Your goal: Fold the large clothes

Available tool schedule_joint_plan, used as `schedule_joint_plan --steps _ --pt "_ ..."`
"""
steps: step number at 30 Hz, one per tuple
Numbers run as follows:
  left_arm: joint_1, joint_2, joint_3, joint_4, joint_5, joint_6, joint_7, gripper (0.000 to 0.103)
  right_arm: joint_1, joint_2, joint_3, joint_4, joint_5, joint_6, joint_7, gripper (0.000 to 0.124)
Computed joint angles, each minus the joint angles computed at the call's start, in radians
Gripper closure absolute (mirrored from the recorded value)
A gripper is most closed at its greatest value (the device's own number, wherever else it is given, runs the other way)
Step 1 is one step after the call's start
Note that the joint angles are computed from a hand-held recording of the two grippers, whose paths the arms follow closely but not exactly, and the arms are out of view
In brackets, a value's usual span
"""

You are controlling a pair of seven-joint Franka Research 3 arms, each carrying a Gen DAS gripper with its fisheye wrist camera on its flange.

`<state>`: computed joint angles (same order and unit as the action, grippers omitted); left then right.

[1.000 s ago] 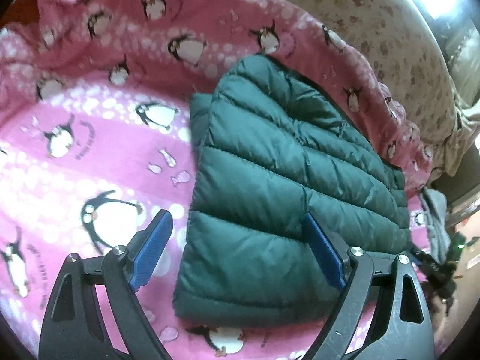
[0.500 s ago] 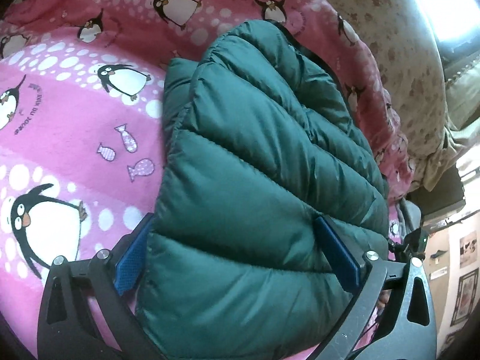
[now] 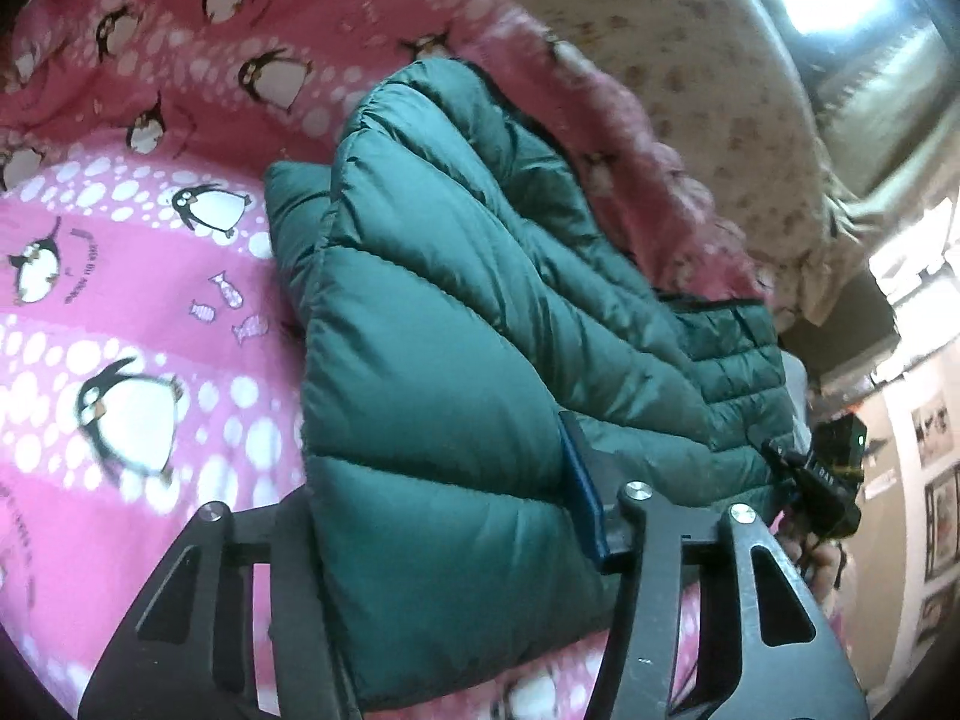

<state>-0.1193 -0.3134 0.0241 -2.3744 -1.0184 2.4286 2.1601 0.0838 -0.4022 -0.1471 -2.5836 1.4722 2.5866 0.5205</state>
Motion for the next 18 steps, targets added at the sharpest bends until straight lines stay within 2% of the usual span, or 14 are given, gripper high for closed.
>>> schedule_joint_plan --steps 6,10,12,13,14,15,16,18 --pt "0.015 -0.207 0.056 -0.125 0.072 -0.124 0.008 0.053 -0.012 -0.248 -0.011 -0.165 -0.141 -0.071 0.132 0.083" --pt "0.021 -0.298 0.080 -0.210 0.141 -0.140 -0.019 0.053 -0.011 -0.376 -0.040 -0.275 -0.197 -0.108 0.195 0.083" --pt "0.023 -0.314 0.071 -0.248 0.180 -0.107 -0.046 0.051 -0.005 -0.404 -0.036 -0.307 -0.196 -0.081 0.206 0.083" --pt "0.019 -0.310 0.067 -0.261 0.192 -0.087 -0.064 0.045 0.000 -0.404 -0.039 -0.322 -0.183 -0.062 0.213 0.082" --pt "0.015 -0.303 0.066 -0.272 0.203 -0.066 -0.080 0.040 0.006 -0.382 -0.033 -0.328 -0.164 -0.031 0.227 0.076" --pt "0.006 -0.294 0.063 -0.281 0.204 -0.041 -0.099 0.030 0.007 -0.343 -0.002 -0.322 -0.165 0.025 0.251 0.072" --pt "0.003 -0.295 0.058 -0.293 0.208 -0.011 -0.120 0.022 0.015 -0.307 0.026 -0.317 -0.169 0.081 0.270 0.063" --pt "-0.007 -0.310 0.045 -0.314 0.226 0.054 -0.167 0.020 0.066 -0.260 0.009 -0.307 -0.100 0.140 0.236 0.056"
